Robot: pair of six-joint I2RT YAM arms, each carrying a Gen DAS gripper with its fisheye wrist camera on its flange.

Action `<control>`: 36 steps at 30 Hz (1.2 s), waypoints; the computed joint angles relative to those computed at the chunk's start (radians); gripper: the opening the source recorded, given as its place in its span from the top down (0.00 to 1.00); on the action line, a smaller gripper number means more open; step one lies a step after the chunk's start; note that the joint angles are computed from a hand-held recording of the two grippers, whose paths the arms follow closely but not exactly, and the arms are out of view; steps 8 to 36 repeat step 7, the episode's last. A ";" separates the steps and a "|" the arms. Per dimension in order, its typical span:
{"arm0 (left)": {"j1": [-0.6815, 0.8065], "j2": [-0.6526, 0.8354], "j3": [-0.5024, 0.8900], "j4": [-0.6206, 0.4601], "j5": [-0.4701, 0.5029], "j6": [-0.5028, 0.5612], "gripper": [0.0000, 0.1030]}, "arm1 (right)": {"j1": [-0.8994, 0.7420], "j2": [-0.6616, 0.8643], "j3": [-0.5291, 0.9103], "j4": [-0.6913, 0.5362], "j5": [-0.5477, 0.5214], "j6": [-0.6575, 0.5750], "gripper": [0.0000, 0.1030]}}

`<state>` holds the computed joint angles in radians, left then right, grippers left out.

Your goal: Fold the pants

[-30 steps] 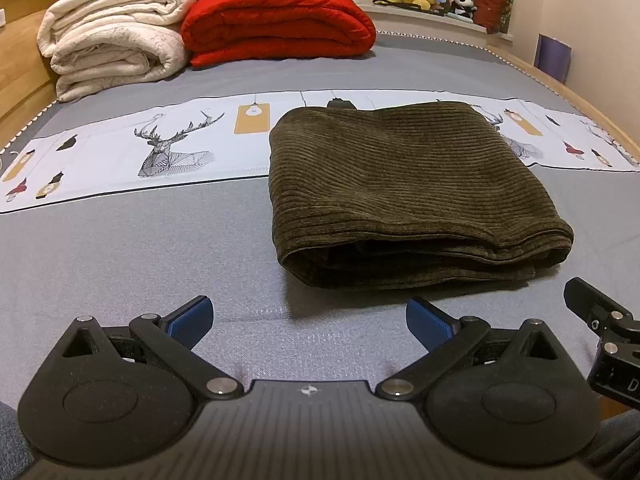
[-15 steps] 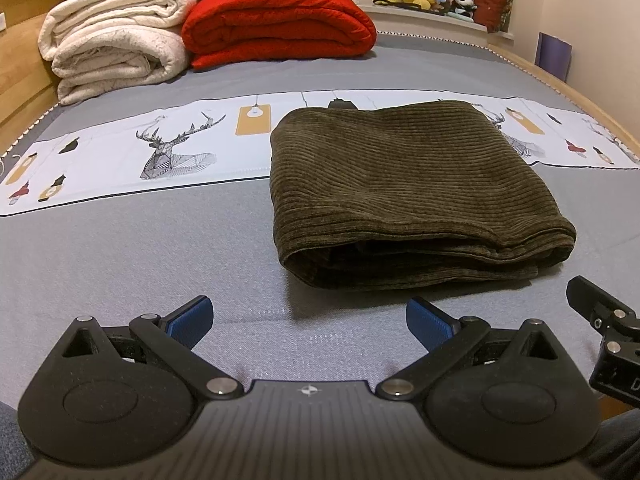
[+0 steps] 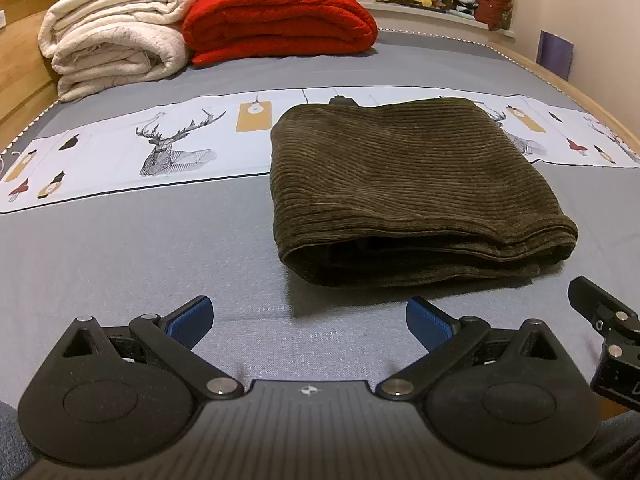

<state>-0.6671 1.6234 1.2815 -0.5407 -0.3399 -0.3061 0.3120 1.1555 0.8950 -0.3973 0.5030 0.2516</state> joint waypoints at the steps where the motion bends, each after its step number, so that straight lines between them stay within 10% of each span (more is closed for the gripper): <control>1: 0.003 0.001 0.001 -0.001 0.004 -0.004 0.00 | 0.000 0.000 0.000 0.000 0.000 -0.001 0.03; 36: 0.005 -0.011 -0.012 0.014 0.000 -0.007 0.00 | -0.006 -0.003 -0.005 0.009 -0.011 -0.011 0.03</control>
